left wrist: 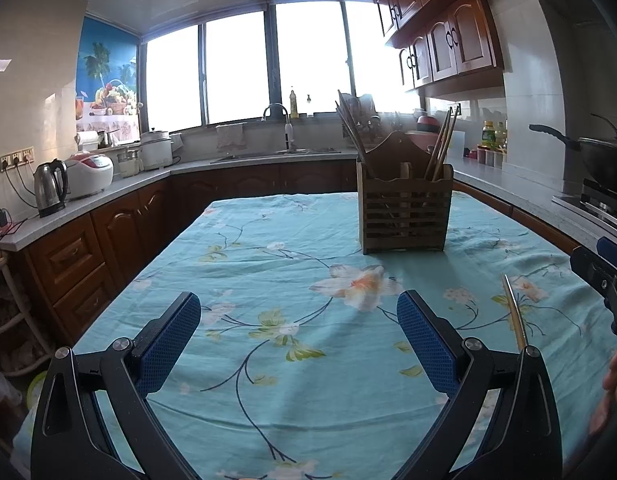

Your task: Organize utensils

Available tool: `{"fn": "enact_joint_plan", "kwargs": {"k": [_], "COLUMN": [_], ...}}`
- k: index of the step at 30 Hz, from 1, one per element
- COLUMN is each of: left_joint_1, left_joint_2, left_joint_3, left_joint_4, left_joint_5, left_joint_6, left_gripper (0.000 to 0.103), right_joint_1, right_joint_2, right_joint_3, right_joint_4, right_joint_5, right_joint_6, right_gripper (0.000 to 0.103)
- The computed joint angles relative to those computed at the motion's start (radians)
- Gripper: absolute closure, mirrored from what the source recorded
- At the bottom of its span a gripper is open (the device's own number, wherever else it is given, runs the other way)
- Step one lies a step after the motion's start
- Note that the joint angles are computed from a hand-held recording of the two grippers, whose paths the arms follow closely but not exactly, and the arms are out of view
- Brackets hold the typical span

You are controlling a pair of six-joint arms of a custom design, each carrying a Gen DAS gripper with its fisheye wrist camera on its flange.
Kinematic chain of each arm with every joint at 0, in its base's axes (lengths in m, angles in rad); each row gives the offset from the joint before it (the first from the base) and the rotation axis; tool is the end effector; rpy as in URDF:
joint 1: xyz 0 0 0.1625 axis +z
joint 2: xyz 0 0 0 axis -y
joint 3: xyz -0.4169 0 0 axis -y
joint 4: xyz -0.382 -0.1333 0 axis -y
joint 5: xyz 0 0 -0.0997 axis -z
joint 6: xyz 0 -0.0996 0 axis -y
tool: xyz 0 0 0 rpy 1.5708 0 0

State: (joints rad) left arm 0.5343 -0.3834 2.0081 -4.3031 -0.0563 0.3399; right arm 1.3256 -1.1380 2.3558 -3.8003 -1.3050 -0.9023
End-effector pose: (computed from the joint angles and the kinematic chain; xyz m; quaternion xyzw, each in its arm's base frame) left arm -0.2392 -0.4119 0.0237 0.1135 0.7069 -0.5587 0.4187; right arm 0.0476 -0.4668 0.2161 0.3405 -0.8000 0.4663 0.1633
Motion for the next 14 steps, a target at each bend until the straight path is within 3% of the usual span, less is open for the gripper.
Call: {"fn": "enact_joint_plan", "kwargs": {"k": [14], "left_joint_1": [0.01], "left_joint_2": [-0.027], "left_joint_3": [0.037], "left_joint_4": [0.117], "left_joint_5": [-0.03], "left_joint_6": [-0.127], "left_gripper": [0.002], "right_joint_1": [0.008], "right_joint_2": [0.001], "right_joint_3": [0.001], "right_joint_4": [0.004], "right_joint_5": [-0.02], "right_joint_6": [0.01], "right_gripper": [0.002]}}
